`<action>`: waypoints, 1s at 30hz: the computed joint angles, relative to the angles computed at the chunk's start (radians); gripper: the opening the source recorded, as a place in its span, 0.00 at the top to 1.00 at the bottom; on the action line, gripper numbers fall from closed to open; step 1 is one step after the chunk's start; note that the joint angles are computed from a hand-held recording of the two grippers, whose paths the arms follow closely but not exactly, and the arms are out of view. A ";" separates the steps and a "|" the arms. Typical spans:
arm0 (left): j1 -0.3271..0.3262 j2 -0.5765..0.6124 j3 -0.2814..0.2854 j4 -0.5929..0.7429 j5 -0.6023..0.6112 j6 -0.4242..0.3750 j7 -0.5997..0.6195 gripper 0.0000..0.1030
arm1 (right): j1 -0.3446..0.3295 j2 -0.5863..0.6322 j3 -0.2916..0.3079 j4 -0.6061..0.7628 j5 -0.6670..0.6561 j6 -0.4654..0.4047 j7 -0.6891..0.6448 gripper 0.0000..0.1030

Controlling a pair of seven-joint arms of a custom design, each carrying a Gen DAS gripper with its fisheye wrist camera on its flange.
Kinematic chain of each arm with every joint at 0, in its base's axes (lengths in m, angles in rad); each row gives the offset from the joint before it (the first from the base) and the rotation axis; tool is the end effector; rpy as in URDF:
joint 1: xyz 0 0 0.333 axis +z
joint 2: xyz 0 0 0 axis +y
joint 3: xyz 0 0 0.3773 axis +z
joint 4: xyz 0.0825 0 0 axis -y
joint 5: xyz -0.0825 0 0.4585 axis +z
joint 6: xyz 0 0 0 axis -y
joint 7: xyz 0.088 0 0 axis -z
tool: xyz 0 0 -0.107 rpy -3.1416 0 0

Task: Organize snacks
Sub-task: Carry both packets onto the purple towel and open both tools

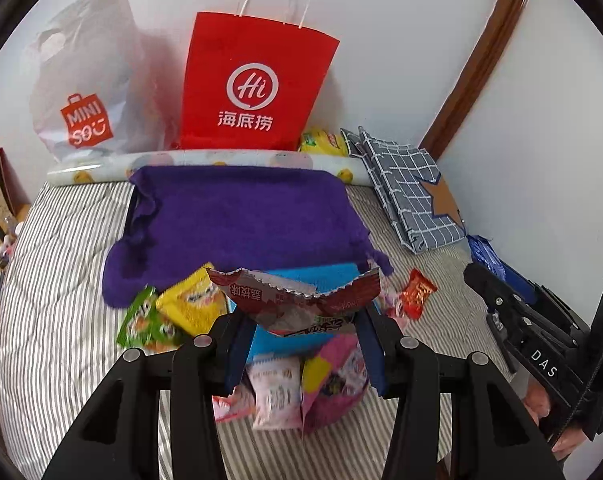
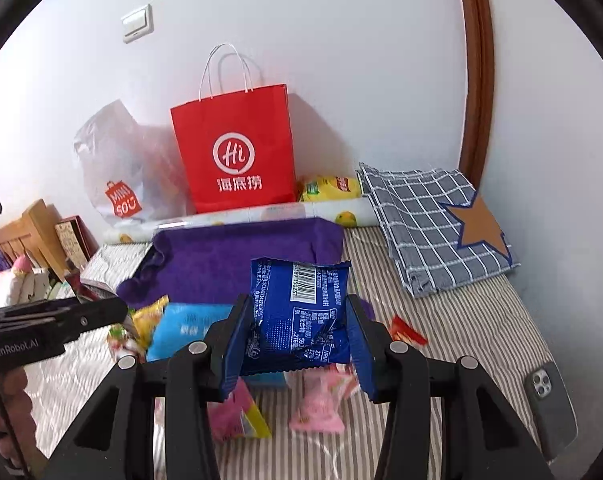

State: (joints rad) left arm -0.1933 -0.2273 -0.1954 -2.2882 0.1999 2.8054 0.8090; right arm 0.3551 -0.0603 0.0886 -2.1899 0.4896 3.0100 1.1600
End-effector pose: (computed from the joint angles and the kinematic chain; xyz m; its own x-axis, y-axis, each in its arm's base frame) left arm 0.5273 -0.2336 0.5532 0.0845 -0.9531 0.2907 -0.7422 -0.2548 -0.6198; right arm 0.5799 0.2386 0.5339 0.4283 -0.8990 -0.0918 -0.5967 -0.2051 -0.7758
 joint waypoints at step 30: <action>0.134 0.308 0.060 0.330 -0.002 -0.062 0.143 0.53 | 0.002 0.539 0.022 0.694 -0.146 -0.205 0.048 0.57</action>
State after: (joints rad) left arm -0.0590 0.0803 -0.1350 -1.9580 0.1979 2.7431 0.9520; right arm 0.3575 0.4788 0.1104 -1.4958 0.3437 2.8053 1.2083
